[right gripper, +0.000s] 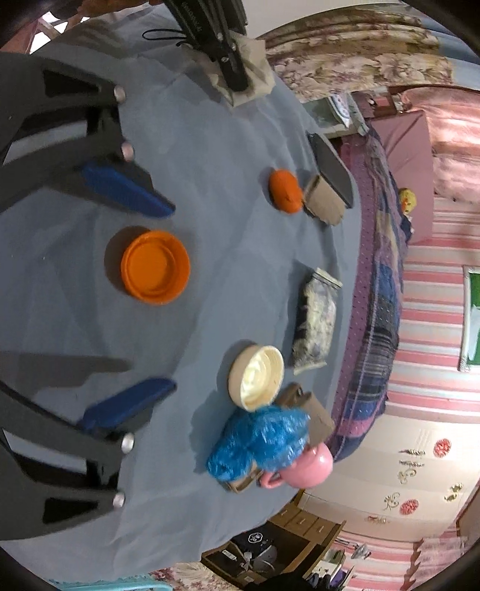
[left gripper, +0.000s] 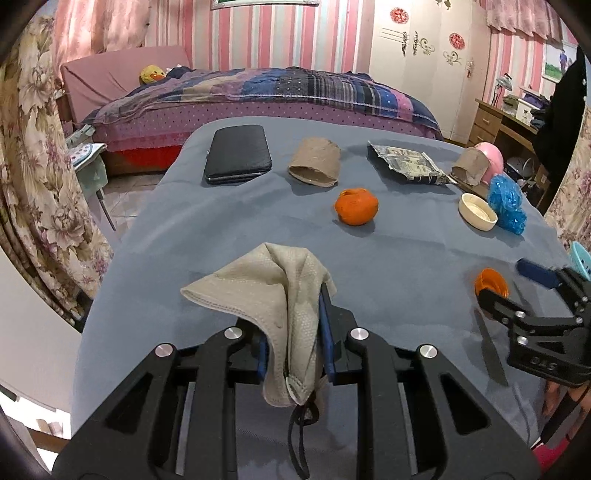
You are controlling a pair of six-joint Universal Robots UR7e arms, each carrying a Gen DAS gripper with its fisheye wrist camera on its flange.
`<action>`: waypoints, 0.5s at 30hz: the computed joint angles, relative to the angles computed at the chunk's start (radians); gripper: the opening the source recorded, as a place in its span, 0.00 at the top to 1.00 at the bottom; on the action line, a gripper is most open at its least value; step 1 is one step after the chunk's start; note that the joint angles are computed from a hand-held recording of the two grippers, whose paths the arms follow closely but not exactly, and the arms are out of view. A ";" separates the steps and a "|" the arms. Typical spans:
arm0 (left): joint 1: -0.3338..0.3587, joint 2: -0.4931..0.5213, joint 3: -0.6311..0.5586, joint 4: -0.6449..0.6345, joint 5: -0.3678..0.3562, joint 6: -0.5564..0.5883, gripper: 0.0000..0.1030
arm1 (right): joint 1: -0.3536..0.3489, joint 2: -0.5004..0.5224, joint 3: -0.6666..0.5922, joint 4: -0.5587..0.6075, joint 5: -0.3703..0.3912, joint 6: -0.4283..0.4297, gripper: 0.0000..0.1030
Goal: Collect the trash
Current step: 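Grasp the orange bottle cap with the right tool while the left tool carries the grey cloth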
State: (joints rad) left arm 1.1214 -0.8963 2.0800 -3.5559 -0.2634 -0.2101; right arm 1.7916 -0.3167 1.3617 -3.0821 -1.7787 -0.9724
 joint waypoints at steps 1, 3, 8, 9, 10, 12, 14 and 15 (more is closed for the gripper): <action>0.001 0.000 -0.001 0.003 -0.002 -0.007 0.80 | -0.001 0.002 -0.007 0.019 -0.003 0.001 0.36; 0.001 0.004 -0.003 -0.006 -0.002 0.002 0.80 | -0.004 -0.001 -0.012 0.056 0.009 0.002 0.49; -0.008 0.022 -0.024 -0.031 -0.001 0.034 0.80 | -0.016 -0.026 0.012 0.069 0.054 0.005 0.61; -0.012 0.025 -0.028 -0.040 -0.002 0.046 0.80 | -0.018 -0.032 0.015 0.071 0.061 0.008 0.61; -0.016 0.029 -0.035 -0.046 -0.004 0.059 0.80 | -0.021 -0.041 0.020 0.069 0.066 0.009 0.61; -0.022 0.038 -0.050 -0.036 -0.002 0.073 0.80 | -0.027 -0.063 0.028 0.063 0.078 0.003 0.61; -0.032 0.044 -0.069 -0.019 -0.006 0.084 0.80 | -0.033 -0.082 0.033 0.048 0.085 -0.007 0.61; -0.036 0.048 -0.078 -0.022 -0.012 0.095 0.80 | -0.036 -0.093 0.032 0.036 0.089 -0.008 0.61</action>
